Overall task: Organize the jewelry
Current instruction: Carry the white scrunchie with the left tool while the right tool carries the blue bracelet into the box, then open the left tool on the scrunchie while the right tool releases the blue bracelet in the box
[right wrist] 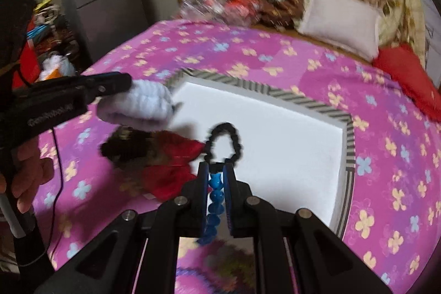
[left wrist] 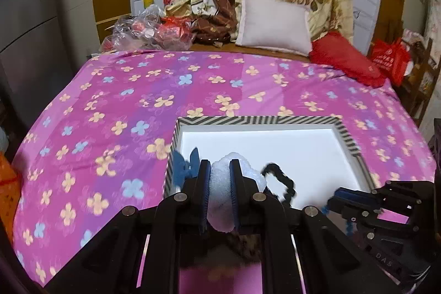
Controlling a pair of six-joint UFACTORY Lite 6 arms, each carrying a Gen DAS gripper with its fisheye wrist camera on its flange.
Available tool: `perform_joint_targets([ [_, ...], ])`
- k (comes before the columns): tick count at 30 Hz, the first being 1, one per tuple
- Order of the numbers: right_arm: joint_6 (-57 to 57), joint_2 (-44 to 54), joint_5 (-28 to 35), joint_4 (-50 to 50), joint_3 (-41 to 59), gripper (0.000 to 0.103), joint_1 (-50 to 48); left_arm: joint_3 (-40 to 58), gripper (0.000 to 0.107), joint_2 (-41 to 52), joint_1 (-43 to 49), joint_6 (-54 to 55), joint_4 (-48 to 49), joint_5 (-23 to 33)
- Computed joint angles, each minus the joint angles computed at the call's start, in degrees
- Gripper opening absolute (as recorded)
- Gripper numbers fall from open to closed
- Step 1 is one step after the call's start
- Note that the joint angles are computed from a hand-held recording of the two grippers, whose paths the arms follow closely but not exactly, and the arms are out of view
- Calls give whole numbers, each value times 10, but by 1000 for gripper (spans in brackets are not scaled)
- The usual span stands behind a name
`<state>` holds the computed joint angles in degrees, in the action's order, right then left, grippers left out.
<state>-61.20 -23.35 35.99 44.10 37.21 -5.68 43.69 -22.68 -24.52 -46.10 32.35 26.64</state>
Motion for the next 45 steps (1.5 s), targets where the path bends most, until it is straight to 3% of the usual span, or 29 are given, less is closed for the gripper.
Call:
perform_joint_targets([
  [4,-11,135,-53,-5,53,11,-14,47,16,111,29,-14,20,-37],
  [8,22,213,-84,-47,91,11,-18,67,16,161,44,-19,27,-53],
  [16,29,224,-87,-44,87,11,34,78,16,207,47,-61,65,-48],
  [21,-16,210,-65,21,69,11,38,77,17,212,72,-26,28,-57],
  [24,-25,190,-51,40,59,22,25,68,17,200,83,13,-16,-70],
  [26,-34,162,-40,53,48,43,9,61,19,191,92,55,-65,-80],
  [27,-39,152,-34,57,45,46,1,57,21,184,100,94,-108,-82],
  [32,-53,105,6,58,35,47,-64,40,35,142,105,152,-169,-63],
  [36,-55,86,31,53,23,47,-113,10,37,76,99,161,-179,-41],
  [42,-71,-7,76,53,-41,48,-167,-47,38,-38,36,39,-64,22],
  [45,-67,-76,113,47,-78,55,-193,-71,38,-89,-8,-14,-25,62],
])
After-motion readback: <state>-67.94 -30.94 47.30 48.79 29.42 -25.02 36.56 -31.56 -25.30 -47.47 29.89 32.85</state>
